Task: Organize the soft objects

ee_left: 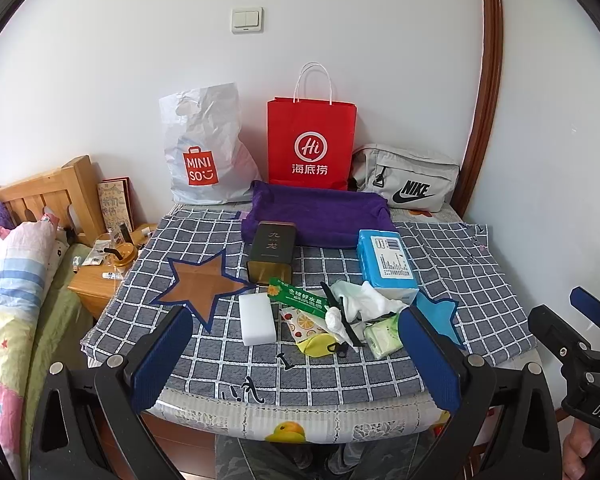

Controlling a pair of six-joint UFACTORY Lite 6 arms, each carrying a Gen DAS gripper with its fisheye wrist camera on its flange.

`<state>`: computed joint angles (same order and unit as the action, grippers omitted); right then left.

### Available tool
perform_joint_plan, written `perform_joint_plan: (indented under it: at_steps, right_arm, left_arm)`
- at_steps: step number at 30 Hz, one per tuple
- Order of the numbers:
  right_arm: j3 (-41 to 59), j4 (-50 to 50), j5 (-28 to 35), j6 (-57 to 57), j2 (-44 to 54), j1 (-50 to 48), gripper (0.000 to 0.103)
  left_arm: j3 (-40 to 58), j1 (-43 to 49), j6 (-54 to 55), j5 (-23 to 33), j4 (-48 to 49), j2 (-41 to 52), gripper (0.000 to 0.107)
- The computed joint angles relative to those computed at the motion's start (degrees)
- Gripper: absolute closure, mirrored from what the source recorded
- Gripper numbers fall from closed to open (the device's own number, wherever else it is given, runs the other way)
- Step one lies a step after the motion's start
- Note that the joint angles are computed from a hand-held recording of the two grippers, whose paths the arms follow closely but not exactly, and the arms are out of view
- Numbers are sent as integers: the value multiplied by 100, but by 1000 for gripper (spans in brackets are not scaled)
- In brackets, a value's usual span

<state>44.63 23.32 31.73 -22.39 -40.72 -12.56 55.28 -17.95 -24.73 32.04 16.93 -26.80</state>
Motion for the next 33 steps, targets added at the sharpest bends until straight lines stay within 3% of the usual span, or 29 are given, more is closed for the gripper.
perform_joint_plan:
  at_steps: [33]
  right_arm:
    - [62, 44, 16, -30, -1, -28, 0]
  left_arm:
    - [123, -140, -161, 135, 231, 8, 4]
